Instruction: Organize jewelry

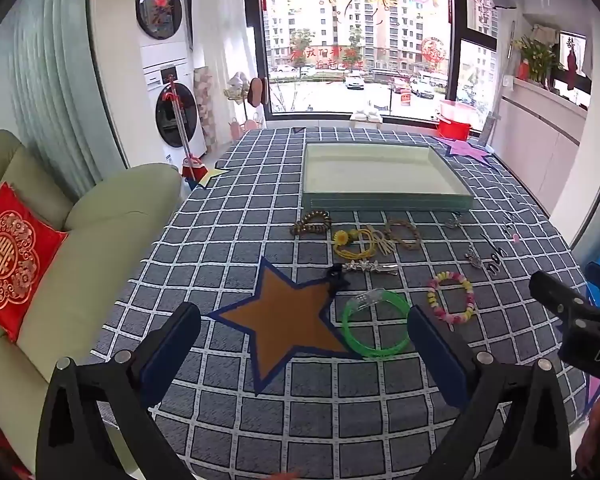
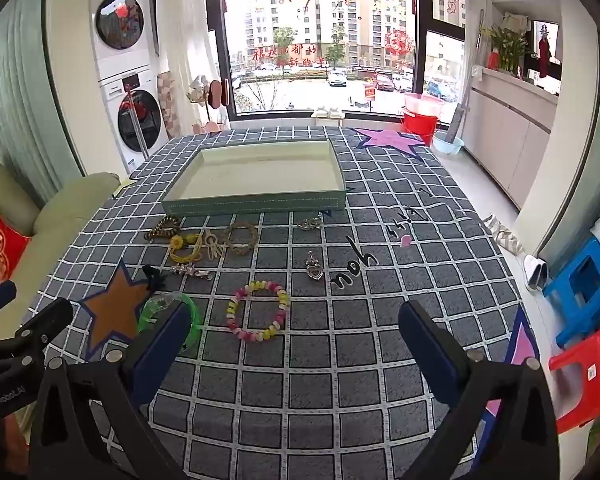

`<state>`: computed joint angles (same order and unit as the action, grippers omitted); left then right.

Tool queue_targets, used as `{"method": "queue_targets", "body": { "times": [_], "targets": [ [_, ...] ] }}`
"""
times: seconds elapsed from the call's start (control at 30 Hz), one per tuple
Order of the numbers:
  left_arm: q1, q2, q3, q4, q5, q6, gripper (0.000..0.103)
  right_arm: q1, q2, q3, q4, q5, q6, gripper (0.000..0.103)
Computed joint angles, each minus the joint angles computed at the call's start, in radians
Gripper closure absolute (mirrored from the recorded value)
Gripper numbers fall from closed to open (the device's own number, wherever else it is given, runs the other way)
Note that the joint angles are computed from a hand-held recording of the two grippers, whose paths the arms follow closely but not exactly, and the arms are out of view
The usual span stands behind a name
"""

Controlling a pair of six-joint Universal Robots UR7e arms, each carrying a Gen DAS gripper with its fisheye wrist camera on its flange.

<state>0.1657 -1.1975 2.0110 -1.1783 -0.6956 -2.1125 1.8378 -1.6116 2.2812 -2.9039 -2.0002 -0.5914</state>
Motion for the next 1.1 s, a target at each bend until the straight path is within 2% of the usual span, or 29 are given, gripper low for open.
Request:
{"method": "queue_targets", "body": {
  "times": [0.1, 0.2, 0.27, 0.47, 0.6, 1.1],
  "targets": [
    [0.000, -0.021, 0.025, -0.074, 0.000, 0.063, 0.000, 0.005, 0.001, -0.003, 0.001, -0.005, 0.001, 0.000],
    [0.003, -0.022, 0.030, -0.082, -0.009, 0.065, 0.000, 0.008, 0.004, -0.009, 0.014, -0.006, 0.010, 0.000],
    [0.002, -0.060, 0.057, -0.111, -0.006, 0.073, 0.000, 0.009, 0.002, -0.008, 0.008, -0.001, 0.007, 0.000],
    [0.000, -0.021, 0.023, -0.063, 0.004, 0.048, 0.000, 0.031, 0.015, -0.037, 0.034, -0.015, 0.021, 0.000],
    [0.003, -0.016, 0.017, -0.060, 0.006, 0.049, 0.000, 0.027, 0.014, -0.022, 0.002, -0.011, 0.011, 0.000],
    [0.005, -0.015, 0.014, -0.045, 0.008, 0.036, 0.000, 0.029, 0.015, -0.021, 0.002, -0.011, 0.018, 0.000]
  ]
}}
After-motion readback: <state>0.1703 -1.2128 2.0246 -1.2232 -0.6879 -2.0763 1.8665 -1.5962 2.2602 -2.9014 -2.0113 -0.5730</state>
